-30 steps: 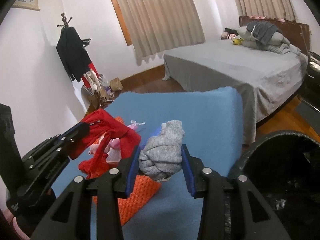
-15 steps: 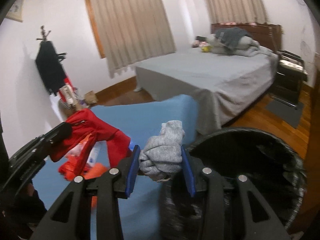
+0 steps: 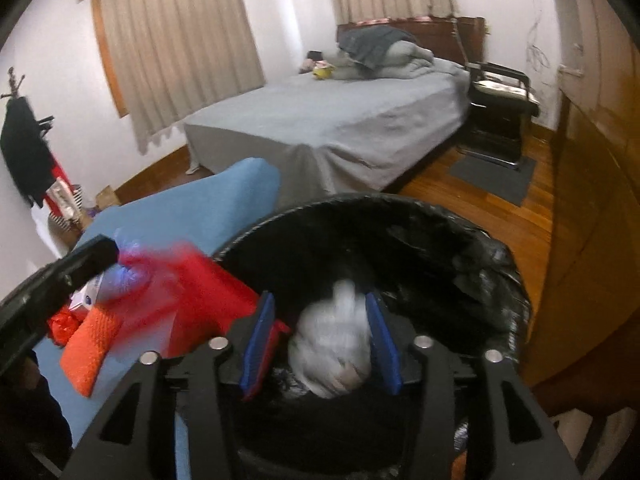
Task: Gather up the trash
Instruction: 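Drop the grey cloth in the bin with the right tool while the left tool drops red cloth, then grasp the blue plastic bag with the right tool while the left tool grasps the pink bag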
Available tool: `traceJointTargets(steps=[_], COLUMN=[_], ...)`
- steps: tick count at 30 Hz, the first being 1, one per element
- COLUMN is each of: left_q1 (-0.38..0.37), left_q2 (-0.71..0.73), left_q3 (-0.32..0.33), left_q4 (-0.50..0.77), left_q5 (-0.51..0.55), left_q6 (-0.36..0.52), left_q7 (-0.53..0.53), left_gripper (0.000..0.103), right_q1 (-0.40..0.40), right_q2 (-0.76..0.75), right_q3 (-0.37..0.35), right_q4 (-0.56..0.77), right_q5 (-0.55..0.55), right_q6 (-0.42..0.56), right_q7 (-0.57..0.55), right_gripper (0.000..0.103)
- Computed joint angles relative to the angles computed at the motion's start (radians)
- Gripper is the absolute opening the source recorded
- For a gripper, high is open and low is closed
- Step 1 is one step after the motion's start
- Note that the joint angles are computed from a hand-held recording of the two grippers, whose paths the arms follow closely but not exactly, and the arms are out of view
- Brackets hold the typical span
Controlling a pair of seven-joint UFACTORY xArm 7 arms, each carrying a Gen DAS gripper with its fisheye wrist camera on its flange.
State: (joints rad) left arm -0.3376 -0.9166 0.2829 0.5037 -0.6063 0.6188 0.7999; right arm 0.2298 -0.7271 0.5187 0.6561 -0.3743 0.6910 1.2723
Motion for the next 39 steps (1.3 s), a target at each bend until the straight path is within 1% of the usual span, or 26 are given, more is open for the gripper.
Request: traceJointTargets(steps=[2,4,6,9,14,16,19,21,23,25,28,29,35,39], left_q1=[0.015,0.035,0.069,0.125,0.236,0.278,0.33,0.353,0.366,0.37,0.355,0.357,0.327,0.316], left_q2=[-0.001,-0.002,-0.014,-0.014,0.023,0.052,0.104,0.146,0.193,0.221,0.28,0.287,0.372,0.409], left_q3=[-0.008,-0.008,-0.003,0.012,0.059,0.088,0.116,0.14,0.161,0.183,0.222,0.228,0.268,0.269], left_q4=[-0.009,-0.015,-0.022,-0.024,0.0,0.022,0.045,0.069,0.096,0.114,0.157,0.159,0.221,0.24], left_q5=[0.009,0.023,0.046,0.086,0.165,0.194,0.22,0.228,0.225,0.212,0.184,0.175,0.086,0.025], left_q6=[-0.005,-0.017,-0.029,-0.043,-0.075,-0.092,-0.139,-0.163,-0.186,-0.201,-0.225,-0.231,-0.241,-0.245], left_q7=[-0.007,-0.007,-0.013,-0.028,-0.035,-0.024,-0.016,-0.009,-0.004,0.006,0.043,0.054,0.112,0.156], left_gripper=[0.03,0.034,0.043,0.048,0.05,0.051,0.052,0.052,0.052,0.052,0.052,0.052,0.052,0.052], right_q1=[-0.005,-0.019,-0.027,-0.047,-0.09,-0.102,-0.134,-0.152,-0.14,-0.097,-0.017,0.005,0.103,0.144], right_q2=[0.0,0.019,0.029,0.076,0.232,0.308,0.456,0.574,0.697,0.816,0.941,0.966,1.114,1.17], right_q3=[0.004,0.018,0.024,0.054,0.125,0.15,0.211,0.259,0.282,0.274,0.237,0.224,0.146,0.104], right_q4=[0.004,0.027,0.034,0.072,0.18,0.232,0.342,0.431,0.517,0.604,0.71,0.733,0.868,0.915], right_q5=[-0.007,-0.022,-0.037,-0.069,-0.162,-0.224,-0.355,-0.473,-0.591,-0.681,-0.756,-0.762,-0.725,-0.669], right_q6=[-0.001,-0.006,-0.025,-0.06,-0.152,-0.179,-0.2,-0.181,-0.148,-0.112,-0.054,-0.042,0.001,0.009], right_q7=[0.002,0.006,0.009,0.024,0.068,0.096,0.163,0.223,0.282,0.323,0.327,0.321,0.23,0.162], right_gripper=[0.057,0.065,0.075,0.083,0.085,0.085,0.085,0.085,0.085,0.085,0.085,0.085,0.085,0.085])
